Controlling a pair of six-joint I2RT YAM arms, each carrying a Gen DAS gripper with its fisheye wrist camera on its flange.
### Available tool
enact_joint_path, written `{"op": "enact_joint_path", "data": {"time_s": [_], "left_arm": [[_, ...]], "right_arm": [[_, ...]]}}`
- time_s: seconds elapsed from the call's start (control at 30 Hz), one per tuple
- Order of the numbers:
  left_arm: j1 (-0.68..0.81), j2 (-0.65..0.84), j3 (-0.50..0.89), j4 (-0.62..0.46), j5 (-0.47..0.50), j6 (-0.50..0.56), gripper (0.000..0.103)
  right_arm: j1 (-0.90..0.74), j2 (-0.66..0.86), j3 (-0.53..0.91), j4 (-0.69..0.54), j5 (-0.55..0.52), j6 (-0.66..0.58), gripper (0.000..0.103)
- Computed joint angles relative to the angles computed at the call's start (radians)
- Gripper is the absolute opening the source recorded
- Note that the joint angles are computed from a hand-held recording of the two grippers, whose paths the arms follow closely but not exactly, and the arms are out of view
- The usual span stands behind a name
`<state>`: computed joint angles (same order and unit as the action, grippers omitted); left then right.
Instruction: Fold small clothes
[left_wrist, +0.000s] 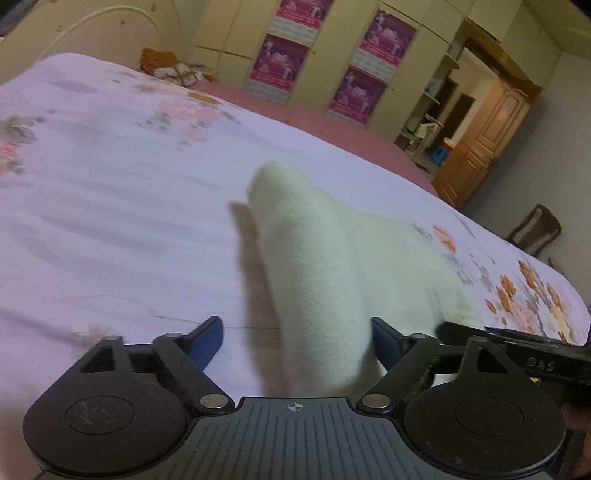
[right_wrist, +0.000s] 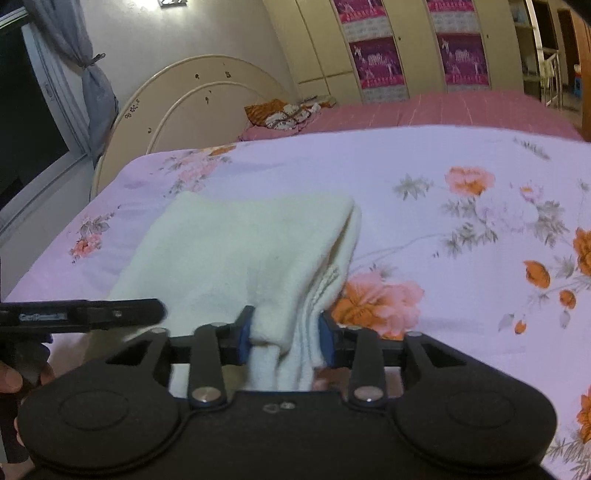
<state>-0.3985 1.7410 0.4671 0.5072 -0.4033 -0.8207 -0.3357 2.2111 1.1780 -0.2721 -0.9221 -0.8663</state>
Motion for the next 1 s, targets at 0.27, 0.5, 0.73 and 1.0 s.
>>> {"op": "enact_joint_path", "data": {"time_s": [0.27, 0.5, 0.73, 1.0], "left_arm": [[0.012, -0.079, 0.089, -0.056, -0.100, 0.141, 0.058], [0.073, 0.182, 0.387, -0.209, -0.014, 0.210, 0.055], [0.072, 0.158, 0.355, -0.189, -0.028, 0.177, 0.055], [-0.124, -0.038, 0.056, -0.106, -0.206, -0.008, 0.055]], "right_arm": [[-0.019, -0.060, 0.026, 0.046, -0.110, 0.046, 0.024], [0.159, -0.058, -0.008, 0.256, 0.117, 0.131, 0.017], [0.157, -0.002, 0.034, 0.263, 0.152, 0.110, 0.013], [-0.076, -0.020, 0.105, -0.096, -0.087, -0.057, 0.022]]}}
